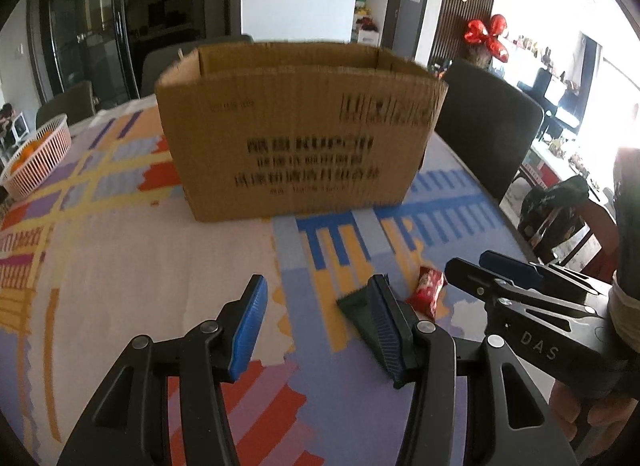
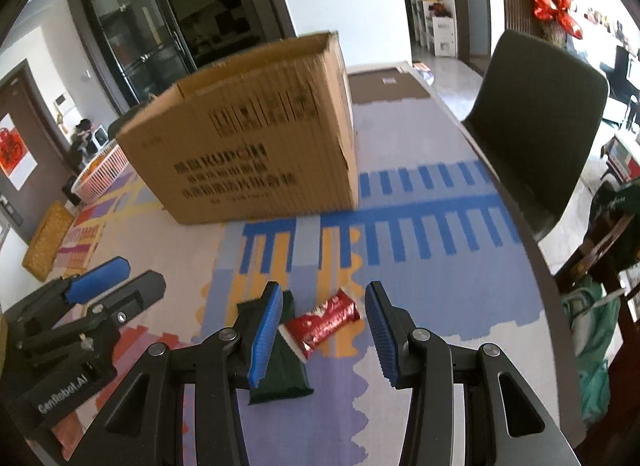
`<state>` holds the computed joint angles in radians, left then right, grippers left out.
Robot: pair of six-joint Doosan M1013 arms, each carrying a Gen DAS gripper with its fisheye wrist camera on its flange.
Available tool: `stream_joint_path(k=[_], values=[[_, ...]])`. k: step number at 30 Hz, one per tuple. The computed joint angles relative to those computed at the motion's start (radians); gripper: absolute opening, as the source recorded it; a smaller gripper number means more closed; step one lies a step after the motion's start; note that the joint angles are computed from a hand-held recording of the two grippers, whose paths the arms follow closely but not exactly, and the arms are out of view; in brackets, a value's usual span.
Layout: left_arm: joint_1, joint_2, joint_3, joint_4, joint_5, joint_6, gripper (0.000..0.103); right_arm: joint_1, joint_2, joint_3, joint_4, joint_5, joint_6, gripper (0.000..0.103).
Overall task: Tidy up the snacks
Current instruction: 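Move both tools back to the red packet and dark green bar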
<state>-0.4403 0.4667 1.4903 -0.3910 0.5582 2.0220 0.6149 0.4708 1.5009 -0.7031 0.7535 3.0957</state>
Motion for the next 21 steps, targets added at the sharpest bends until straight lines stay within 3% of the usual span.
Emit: stream_joint_path(k=[16, 21], values=[[-0.006, 0.016, 0.019, 0.043, -0.005, -0.034, 0.051, -0.029, 0.033, 0.003, 0.132, -0.066, -0.017, 0.044], [-0.007, 0.024, 0.011, 0.032, 0.017, -0.035, 0.051, -0.033, 0.045, -0.007, 0.132, -0.043, -0.015, 0.044]])
